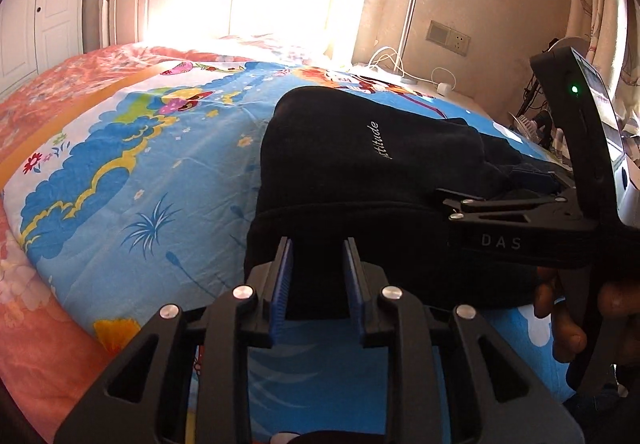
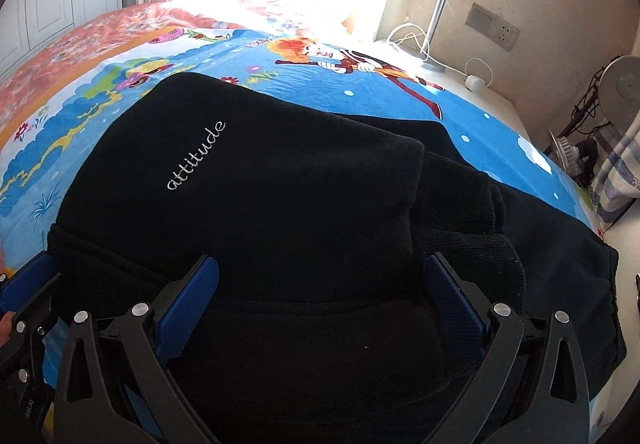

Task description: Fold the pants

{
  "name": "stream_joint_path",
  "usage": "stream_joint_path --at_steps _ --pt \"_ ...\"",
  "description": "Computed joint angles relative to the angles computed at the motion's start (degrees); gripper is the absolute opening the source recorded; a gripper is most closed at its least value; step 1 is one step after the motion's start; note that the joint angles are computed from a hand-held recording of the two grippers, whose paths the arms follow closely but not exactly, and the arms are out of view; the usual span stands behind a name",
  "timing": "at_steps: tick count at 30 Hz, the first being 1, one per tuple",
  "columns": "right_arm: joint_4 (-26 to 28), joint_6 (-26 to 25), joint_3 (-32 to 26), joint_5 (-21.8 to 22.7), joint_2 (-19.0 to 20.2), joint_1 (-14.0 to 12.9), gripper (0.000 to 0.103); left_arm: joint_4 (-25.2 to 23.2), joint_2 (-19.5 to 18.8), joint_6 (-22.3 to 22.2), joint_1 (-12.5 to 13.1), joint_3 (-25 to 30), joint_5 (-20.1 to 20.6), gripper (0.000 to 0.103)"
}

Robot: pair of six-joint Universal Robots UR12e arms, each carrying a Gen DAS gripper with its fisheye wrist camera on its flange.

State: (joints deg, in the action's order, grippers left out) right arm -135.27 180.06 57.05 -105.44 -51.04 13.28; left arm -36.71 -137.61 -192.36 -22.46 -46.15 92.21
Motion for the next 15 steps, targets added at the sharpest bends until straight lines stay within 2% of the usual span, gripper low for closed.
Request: stream_joint_path --at_steps 2,4,5,6,8,11,12,13,15 --pt "-0.60 0.30 0.57 0.16 -0.19 -0.04 0.099 -0.32 0.07 -0.56 0.12 0.16 -1.18 0.032" --pt "-0.67 -0.09 0.80 0.19 -0.27 -0.06 0.099 0.67 0.46 -2.03 0.61 -0.46 -4.69 0.057" --pt "-0.38 -0.29 0.71 0.26 -0.26 -0.09 0.099 0.42 0.51 -2.10 0.55 -0.29 -4.81 0.064" --pt "-0.04 -0.38 0.57 0.44 -0.24 -0.14 0.099 -0.46 0.41 -1.65 0.13 0.37 -2.61 0.075" --pt "0.38 -0.26 0.42 0.65 -0.21 -0.19 0.099 -1.63 0.25 -0.69 -0.56 1.35 1.55 0.080" --pt "-0.06 -0.24 0.65 0.58 -0.28 -0.19 0.099 2.29 1.12 -0.33 -0.54 -0.12 2.02 0.093" --pt "-0.19 -0.27 0.74 0.59 -0.31 -0.19 0.099 4.25 1.36 0.38 -0.60 -0.69 2.83 0.101" --pt "-0.21 -0.26 0.77 0.63 -0.33 -0.20 0.099 7.13 1.61 1.33 -0.48 -1.62 2.43 0.101" --pt "-0.17 -0.23 0.78 0.67 -0.34 -0.21 0.099 7.91 1.47 3.21 -0.37 -1.30 3.42 0.101"
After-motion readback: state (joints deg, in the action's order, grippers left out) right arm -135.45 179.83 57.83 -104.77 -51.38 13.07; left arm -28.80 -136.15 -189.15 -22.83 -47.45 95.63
